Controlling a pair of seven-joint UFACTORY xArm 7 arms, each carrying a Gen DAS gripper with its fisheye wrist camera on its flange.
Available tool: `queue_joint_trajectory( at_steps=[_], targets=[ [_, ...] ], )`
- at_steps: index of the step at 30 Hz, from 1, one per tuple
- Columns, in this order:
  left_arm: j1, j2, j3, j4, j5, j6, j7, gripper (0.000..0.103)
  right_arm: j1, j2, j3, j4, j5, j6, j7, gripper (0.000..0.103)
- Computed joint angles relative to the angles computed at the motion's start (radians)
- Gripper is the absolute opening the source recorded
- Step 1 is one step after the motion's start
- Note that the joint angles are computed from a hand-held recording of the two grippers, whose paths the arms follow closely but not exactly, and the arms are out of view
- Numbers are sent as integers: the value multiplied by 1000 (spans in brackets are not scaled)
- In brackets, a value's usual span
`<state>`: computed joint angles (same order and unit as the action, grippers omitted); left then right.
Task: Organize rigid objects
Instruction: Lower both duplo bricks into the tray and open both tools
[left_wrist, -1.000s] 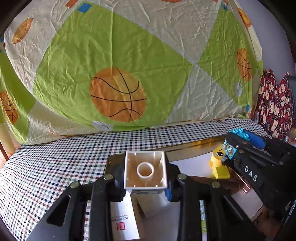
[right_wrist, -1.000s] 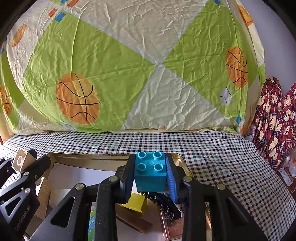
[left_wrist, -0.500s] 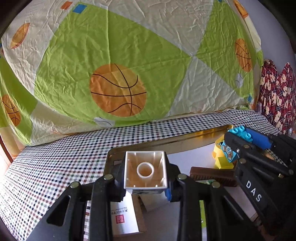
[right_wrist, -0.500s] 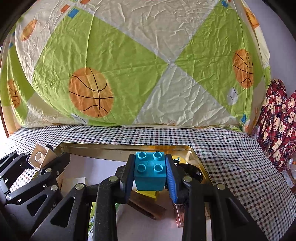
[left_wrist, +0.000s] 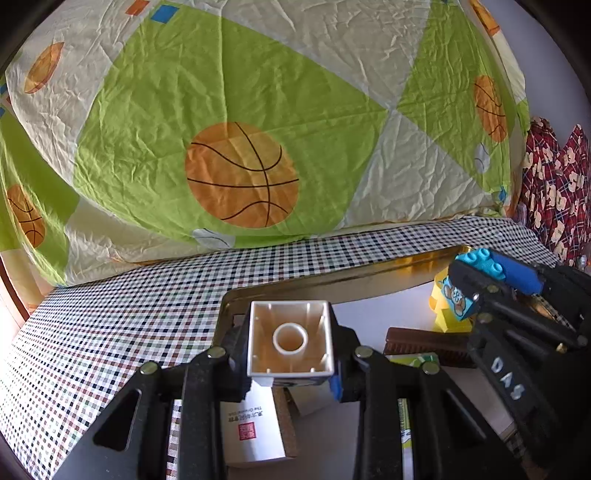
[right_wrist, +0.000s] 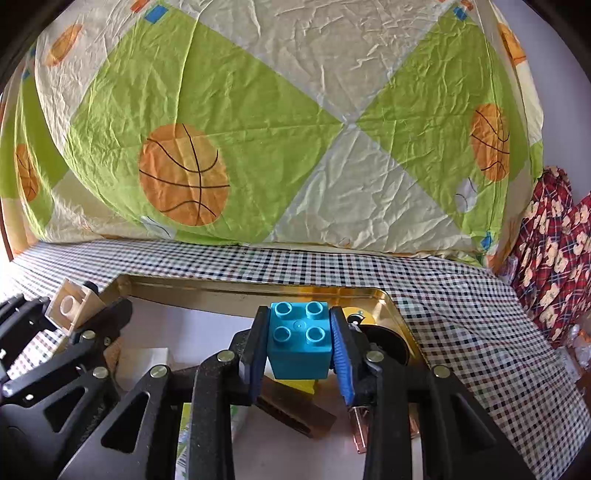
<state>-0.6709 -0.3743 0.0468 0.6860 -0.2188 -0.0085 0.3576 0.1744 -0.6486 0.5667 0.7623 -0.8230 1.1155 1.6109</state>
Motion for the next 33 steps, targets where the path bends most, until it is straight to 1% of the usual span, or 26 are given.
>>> queue_joint_trajectory(
  at_steps=[1,5,7,9,10,13,14,17,19,21,22,23,24,26,29,31,32,33],
  targets=[
    [-12,-2,13,0,-5,-3,6,31,1,-30,5,-10,-15,-3,22,34],
    [-53,-16,56,-11,-13,-46,20,31,-20,-106,54,-14,-14,95,45,34],
    [-95,-27,98,-17,-10,-62,29,31,-21,-159,56,-35,5,136,49,34],
    [-142,-34,144,-16,-8,-61,39,31,-27,-189,54,-49,36,171,43,34],
    [-144,-33,146,-15,-4,-55,40,31,-23,-198,42,-59,50,166,38,34],
    [-83,-23,87,-12,17,-31,23,31,-25,-162,2,-64,104,135,3,34],
    [-73,-23,79,-12,18,-23,22,31,-26,-141,-5,-59,120,128,-10,34],
    [-24,-10,38,1,22,-1,6,31,-29,-103,-4,-47,118,94,-15,34],
    [10,4,9,15,22,34,-8,31,-13,-93,-34,-66,120,14,-10,34],
    [16,8,1,22,9,55,3,31,4,-79,-85,-94,138,-113,-6,34],
    [11,5,2,17,0,42,15,31,5,-53,-88,-85,132,-132,-17,34],
    [11,5,0,13,-4,34,22,31,-18,-16,-55,-49,126,-110,-54,34],
    [16,5,-6,11,-5,31,25,31,-20,2,-42,-36,108,-111,-68,34],
    [22,6,-13,12,-7,36,27,31,-19,15,-29,-27,80,-132,-71,34],
    [30,2,-21,7,-9,34,26,31,-13,15,-28,-28,67,-140,-68,34],
    [-3,-3,10,12,-34,61,41,31,-8,4,-37,-39,69,-156,-59,34],
    [-32,-5,36,20,-60,87,58,31,-7,-1,-42,-45,71,-166,-55,34],
    [-47,-4,49,27,-84,112,73,31,-9,-3,-45,-47,71,-174,-54,35]
  ],
)
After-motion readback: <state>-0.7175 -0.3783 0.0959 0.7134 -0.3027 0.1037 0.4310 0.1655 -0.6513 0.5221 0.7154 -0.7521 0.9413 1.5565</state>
